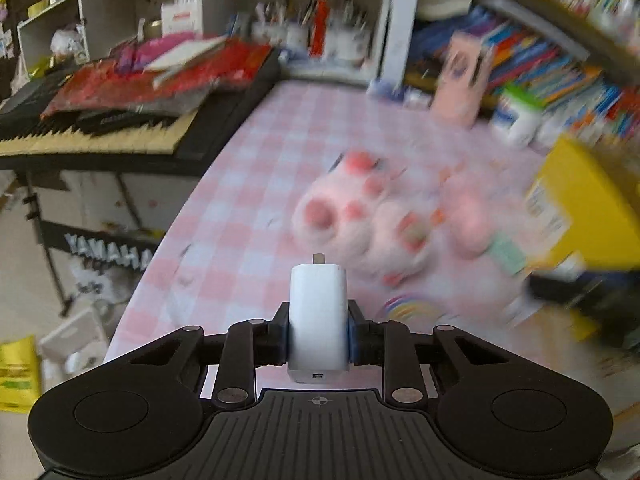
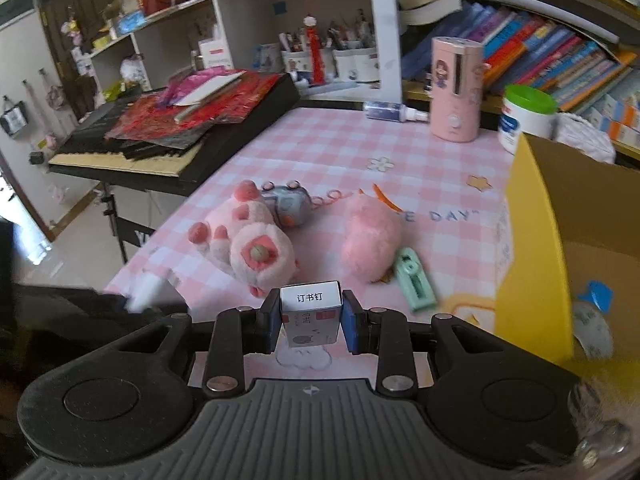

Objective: Organize objects
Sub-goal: 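Grasp the staples box with the right tool while the left tool grasps the white charger, then carry the charger and staples box over the yellow box with both tools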

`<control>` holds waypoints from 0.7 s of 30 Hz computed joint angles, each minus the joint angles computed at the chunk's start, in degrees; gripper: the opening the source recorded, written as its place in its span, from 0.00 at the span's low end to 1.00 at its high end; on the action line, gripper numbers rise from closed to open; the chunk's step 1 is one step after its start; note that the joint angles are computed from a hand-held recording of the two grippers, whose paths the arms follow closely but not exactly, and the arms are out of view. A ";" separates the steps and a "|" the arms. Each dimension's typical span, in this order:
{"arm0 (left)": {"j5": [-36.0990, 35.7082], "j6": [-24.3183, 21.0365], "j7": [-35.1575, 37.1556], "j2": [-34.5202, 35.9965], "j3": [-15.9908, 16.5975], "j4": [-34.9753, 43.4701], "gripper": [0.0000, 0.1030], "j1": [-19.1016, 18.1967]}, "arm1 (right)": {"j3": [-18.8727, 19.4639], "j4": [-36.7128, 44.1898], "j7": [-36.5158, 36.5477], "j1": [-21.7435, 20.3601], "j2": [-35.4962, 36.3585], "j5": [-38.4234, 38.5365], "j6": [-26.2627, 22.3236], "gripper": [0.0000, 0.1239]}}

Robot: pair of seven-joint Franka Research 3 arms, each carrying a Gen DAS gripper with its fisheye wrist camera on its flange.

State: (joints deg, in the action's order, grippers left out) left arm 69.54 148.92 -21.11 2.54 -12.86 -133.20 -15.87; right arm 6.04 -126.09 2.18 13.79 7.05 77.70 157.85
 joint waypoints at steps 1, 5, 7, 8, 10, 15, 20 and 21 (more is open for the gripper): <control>1.60 0.25 -1.85 -1.38 -0.16 -0.45 0.24 -0.25 | 0.04 -0.57 0.15 0.11 -0.34 0.11 0.74 0.23; 5.75 0.49 -7.15 -6.00 -1.60 -2.46 0.24 -0.40 | 0.02 -3.63 -1.85 0.57 -3.06 3.10 2.60 0.23; 6.30 0.46 -8.32 -7.58 -2.60 -3.66 0.24 -0.57 | -0.21 -5.21 -3.56 1.00 -4.67 4.96 2.96 0.23; 6.27 0.61 -8.79 -8.17 -3.03 -4.31 0.24 -0.65 | -0.34 -6.25 -4.53 1.28 -5.70 6.08 3.19 0.23; 5.13 0.75 -9.04 -9.41 -3.93 -5.90 0.24 -1.07 | -0.67 -8.12 -5.53 1.91 -7.48 7.43 3.63 0.23; 2.35 1.45 -10.33 -12.79 -6.45 -10.13 0.24 -2.74 | -1.73 -14.16 -6.67 3.31 -13.14 9.28 3.75 0.23; -0.52 0.08 -10.84 -16.99 -9.14 -13.67 0.24 -4.59 | -2.45 -20.49 -6.82 4.77 -19.07 10.67 4.18 0.23; -1.13 -0.10 -10.96 -17.76 -9.60 -14.32 0.24 -4.93 | -2.64 -21.74 -7.17 5.00 -20.29 11.04 4.14 0.23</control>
